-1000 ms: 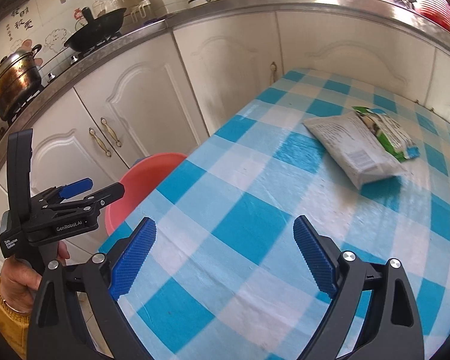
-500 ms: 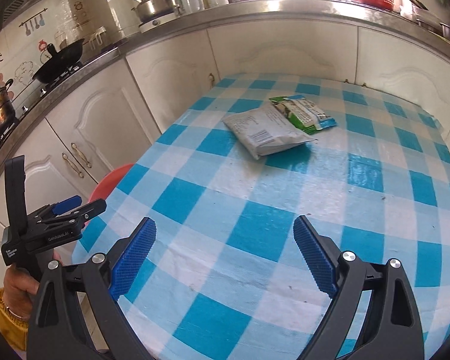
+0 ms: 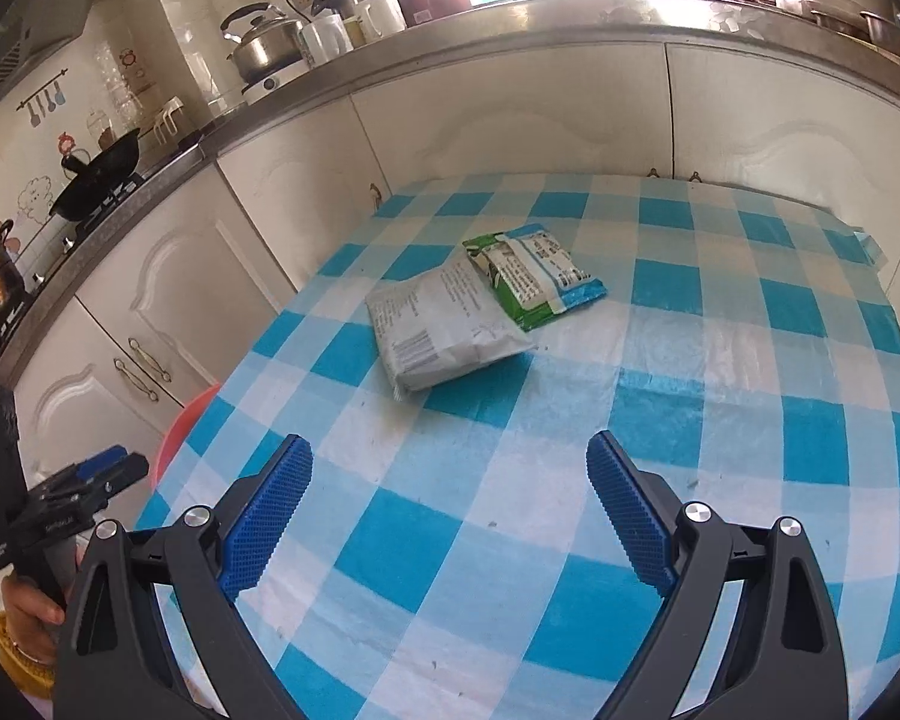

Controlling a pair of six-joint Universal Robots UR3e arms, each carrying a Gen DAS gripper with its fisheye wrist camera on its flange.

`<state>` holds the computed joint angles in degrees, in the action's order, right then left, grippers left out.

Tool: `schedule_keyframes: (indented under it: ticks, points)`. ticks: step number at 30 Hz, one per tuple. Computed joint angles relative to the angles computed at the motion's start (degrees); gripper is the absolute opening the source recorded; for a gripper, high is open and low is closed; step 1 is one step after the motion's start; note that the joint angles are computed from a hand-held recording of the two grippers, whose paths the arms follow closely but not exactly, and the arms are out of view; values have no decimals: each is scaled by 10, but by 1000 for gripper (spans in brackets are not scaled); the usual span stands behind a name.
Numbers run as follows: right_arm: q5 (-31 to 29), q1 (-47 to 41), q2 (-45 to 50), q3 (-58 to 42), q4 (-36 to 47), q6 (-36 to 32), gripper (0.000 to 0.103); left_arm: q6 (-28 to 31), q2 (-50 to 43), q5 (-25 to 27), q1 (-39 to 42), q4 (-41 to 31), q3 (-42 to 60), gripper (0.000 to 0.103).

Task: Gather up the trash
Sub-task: 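Move both tools back to the table toward the two packets, then grasp the grey paper packet with the left tool while the right tool grasps the green packet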

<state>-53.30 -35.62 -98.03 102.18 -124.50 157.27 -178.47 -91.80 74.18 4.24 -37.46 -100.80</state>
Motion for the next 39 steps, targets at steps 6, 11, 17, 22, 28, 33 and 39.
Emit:
schedule_keyframes:
  ticks: [6,11,17,22,28,33,39]
  points:
    - [52,5,137,-115,23,3,66,-15,-54,11,-43,-21,63,94]
    - [94,10,247,-215,56,34,47,-28,-99,-6,-69,-28,123,94]
    - [100,30,353,-341,112,57,47,-37,-143,-4,-101,-42,184,94]
    - [118,37,386,-377,163,47,49,-38,-171,3,-115,-54,215,94]
    - [149,63,375,-376,210,8,49,-40,-215,15,-129,-73,266,94]
    - [118,49,344,-336,97,60,79,-35,-261,13,-142,-82,330,94]
    - [-18,57,376,-383,4,72,88,-26,-367,16,-178,-130,491,94]
